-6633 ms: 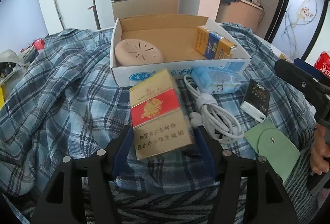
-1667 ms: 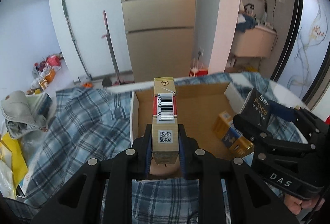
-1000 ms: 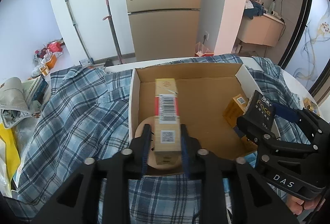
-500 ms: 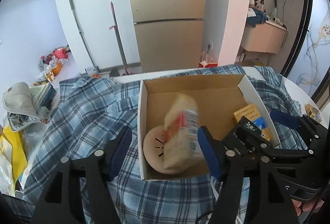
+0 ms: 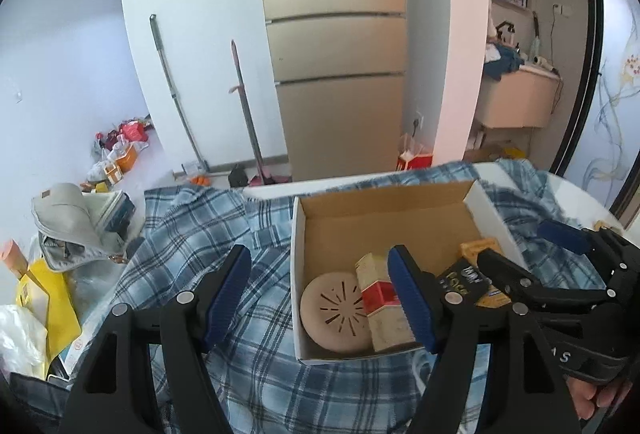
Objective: Organize soft objects
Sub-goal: 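Lower the pack into the cardboard box and open the left gripper while the right gripper releases the Face box, then lift both grippers away from the cardboard box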
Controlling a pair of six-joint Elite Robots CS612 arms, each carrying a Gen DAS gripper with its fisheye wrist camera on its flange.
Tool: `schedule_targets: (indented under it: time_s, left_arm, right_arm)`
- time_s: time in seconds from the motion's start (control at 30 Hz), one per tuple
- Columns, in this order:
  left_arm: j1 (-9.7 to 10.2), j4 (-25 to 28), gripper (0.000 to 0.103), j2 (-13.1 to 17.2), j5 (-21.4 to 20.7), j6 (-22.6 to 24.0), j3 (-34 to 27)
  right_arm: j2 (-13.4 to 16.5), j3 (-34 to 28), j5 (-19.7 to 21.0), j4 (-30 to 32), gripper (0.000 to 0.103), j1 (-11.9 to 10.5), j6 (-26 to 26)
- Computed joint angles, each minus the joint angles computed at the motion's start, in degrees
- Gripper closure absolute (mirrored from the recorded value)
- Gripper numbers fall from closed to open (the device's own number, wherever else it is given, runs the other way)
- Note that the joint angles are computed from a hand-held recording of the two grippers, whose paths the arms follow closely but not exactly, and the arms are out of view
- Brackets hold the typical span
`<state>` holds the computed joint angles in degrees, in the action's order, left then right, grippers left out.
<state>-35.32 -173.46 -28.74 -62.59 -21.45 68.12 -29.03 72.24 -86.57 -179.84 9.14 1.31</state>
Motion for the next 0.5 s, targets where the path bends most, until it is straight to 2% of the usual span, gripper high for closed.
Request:
schedule_targets:
  time_s: [0.13,0.23,0.5]
  left_arm:
    - [-0.72,-3.31,0.03,-1.47,2.32,1.87,1.83]
    - [-1.22,-6.65,0.03,-3.12,2.6,2.82,4.04]
    - [-3.13,-17.38,0.03,-7.33,3.35,5.56,11.62]
  right_arm:
    - [-1.51,1.98,-0.78,-3.62,0.02,0.02,0.69]
    - [-2.69,3.98,-2.06,-6.73,0.02,0.13,0.37]
    - [-6.39,10.47,-2.32,-14.17,0.02,0.0,-0.19]
